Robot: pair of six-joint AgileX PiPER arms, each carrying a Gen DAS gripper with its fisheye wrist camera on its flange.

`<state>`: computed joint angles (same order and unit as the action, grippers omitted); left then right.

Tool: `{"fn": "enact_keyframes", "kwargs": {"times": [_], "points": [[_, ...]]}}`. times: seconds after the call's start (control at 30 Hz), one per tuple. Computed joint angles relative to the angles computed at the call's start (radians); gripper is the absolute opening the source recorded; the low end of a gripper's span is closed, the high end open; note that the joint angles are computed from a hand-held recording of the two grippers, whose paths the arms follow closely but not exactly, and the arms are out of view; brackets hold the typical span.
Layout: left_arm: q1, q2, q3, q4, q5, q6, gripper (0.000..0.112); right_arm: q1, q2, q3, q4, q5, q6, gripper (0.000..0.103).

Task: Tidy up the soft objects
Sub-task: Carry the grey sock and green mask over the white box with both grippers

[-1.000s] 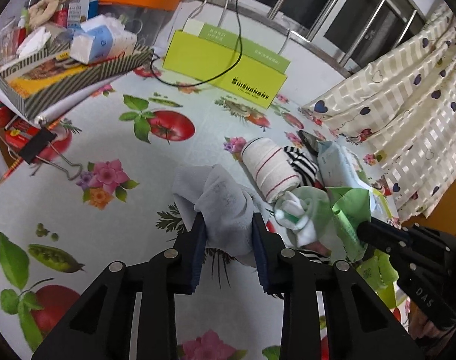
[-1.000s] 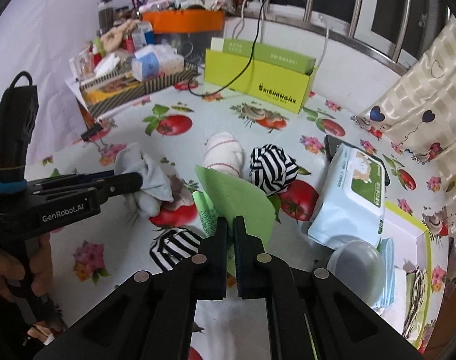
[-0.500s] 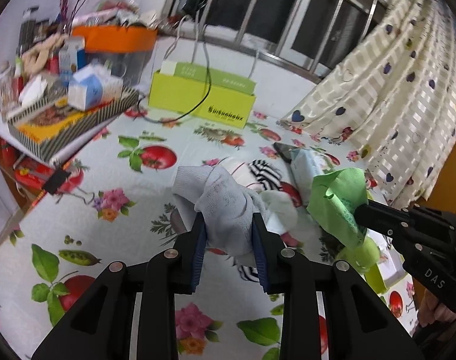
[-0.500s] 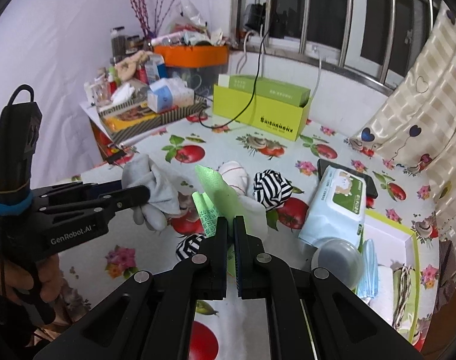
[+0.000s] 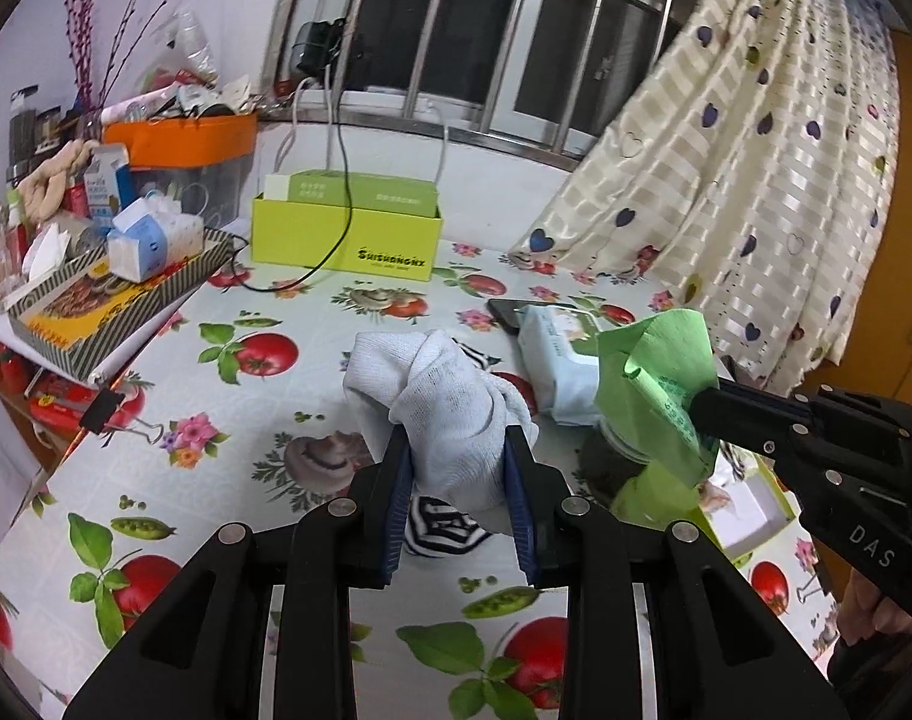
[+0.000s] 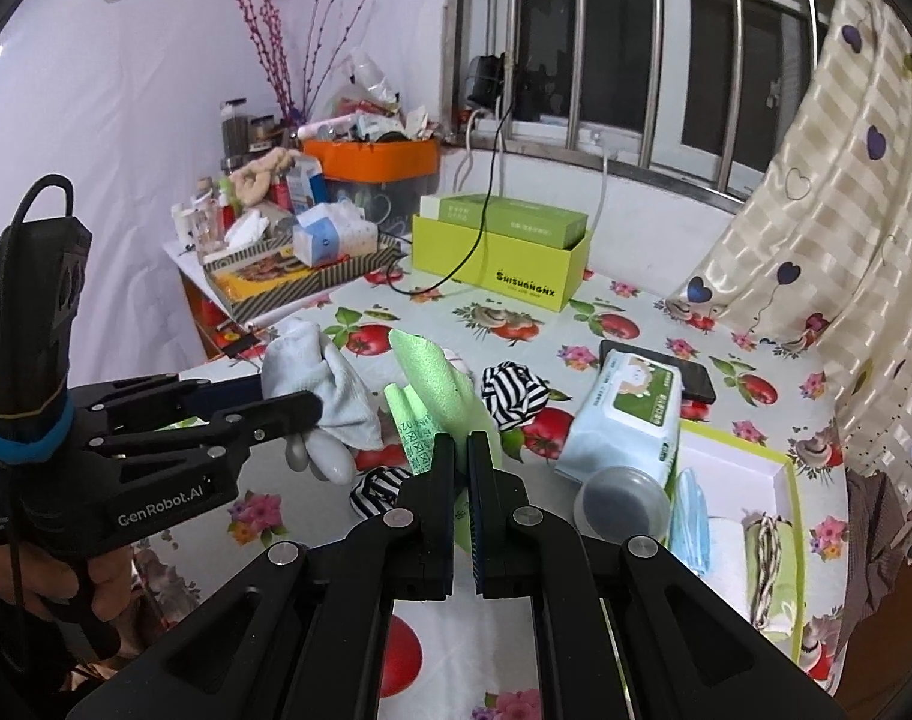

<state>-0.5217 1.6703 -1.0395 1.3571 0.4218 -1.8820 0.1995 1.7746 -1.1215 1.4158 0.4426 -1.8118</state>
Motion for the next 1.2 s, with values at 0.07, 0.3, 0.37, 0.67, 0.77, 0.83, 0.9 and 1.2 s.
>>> {"fn": "enact_keyframes", "kwargs": {"times": [0.07, 0.3, 0.37, 0.67, 0.77, 0.83, 0.9, 1.2], "points": [[-0.016, 0.004, -0.014, -0.019, 0.012, 0.023, 0.03, -0.016, -0.009, 0.01, 0.017, 0.012, -0.019, 0.004], [-0.052, 0.035, -0.074, -0.095, 0.035, 0.119, 0.03, -0.067, -0.018, 0.024, 0.055, 0.044, -0.053, 0.004], [-0.058, 0.044, -0.091, -0.116, 0.04, 0.143, 0.03, -0.078, -0.022, 0.03, 0.062, 0.05, -0.06, 0.004], [-0.085, 0.094, -0.172, -0.191, 0.047, 0.248, 0.03, -0.155, -0.006, 0.016, 0.07, 0.093, -0.059, 0.004], [-0.09, 0.114, -0.203, -0.223, 0.046, 0.29, 0.03, -0.181, 0.003, 0.007, 0.067, 0.105, -0.054, 0.004], [-0.096, 0.131, -0.23, -0.246, 0.049, 0.322, 0.03, -0.195, 0.011, 0.002, 0.067, 0.111, -0.052, 0.004], [-0.102, 0.148, -0.257, -0.271, 0.052, 0.355, 0.03, -0.21, 0.02, -0.007, 0.063, 0.119, -0.047, 0.004], [-0.121, 0.216, -0.367, -0.359, 0.059, 0.481, 0.03, -0.281, 0.048, -0.033, 0.063, 0.147, -0.036, 0.004]]}}
